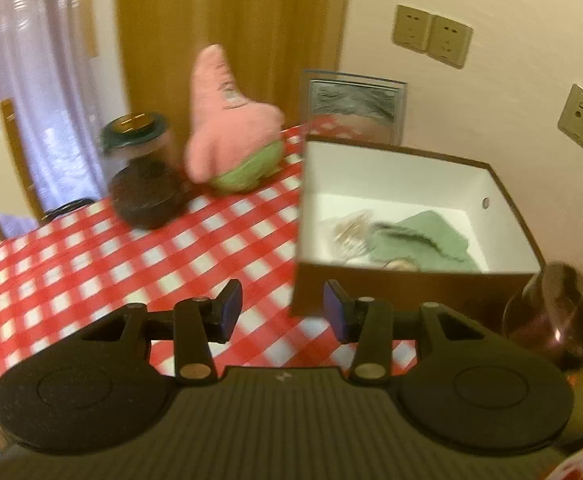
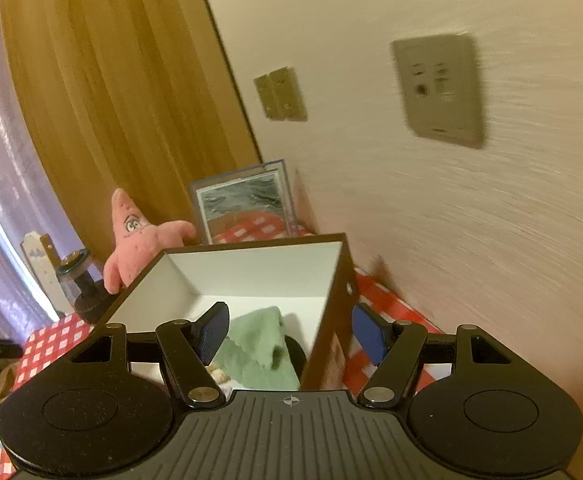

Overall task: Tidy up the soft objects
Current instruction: 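Move both tools back from the box to the pile of items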

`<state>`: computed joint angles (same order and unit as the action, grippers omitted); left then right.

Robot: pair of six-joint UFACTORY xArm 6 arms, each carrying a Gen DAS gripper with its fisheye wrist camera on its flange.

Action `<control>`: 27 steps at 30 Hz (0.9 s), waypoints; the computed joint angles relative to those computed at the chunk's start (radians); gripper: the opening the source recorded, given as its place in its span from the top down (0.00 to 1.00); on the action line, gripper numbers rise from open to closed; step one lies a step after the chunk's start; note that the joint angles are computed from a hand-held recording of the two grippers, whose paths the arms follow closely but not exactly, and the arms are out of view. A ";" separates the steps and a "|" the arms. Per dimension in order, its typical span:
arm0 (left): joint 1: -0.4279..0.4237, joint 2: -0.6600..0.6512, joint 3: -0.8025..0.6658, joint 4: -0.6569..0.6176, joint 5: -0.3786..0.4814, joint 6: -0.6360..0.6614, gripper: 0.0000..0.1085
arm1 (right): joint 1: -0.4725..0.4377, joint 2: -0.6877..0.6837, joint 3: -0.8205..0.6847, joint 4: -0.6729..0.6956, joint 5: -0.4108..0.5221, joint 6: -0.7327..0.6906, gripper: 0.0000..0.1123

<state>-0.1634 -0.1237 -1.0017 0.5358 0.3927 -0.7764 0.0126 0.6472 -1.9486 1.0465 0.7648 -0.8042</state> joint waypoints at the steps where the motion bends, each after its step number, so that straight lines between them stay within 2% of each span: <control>1: 0.005 -0.036 0.035 0.007 0.003 -0.012 0.61 | -0.004 -0.043 0.060 0.012 -0.013 -0.018 0.39; 9: 0.040 -0.318 0.293 -0.018 0.030 -0.006 0.61 | -0.027 -0.398 0.504 0.080 -0.068 -0.131 0.39; 15: 0.067 -0.508 0.446 -0.111 0.054 0.099 0.61 | 0.005 -0.630 0.756 0.054 -0.024 -0.169 0.39; 21: 0.084 -0.648 0.560 -0.238 0.062 0.248 0.61 | 0.117 -0.784 0.944 0.026 -0.013 -0.097 0.39; 27: 0.100 -0.768 0.659 -0.377 0.076 0.420 0.61 | 0.271 -0.876 1.075 -0.025 -0.094 0.011 0.39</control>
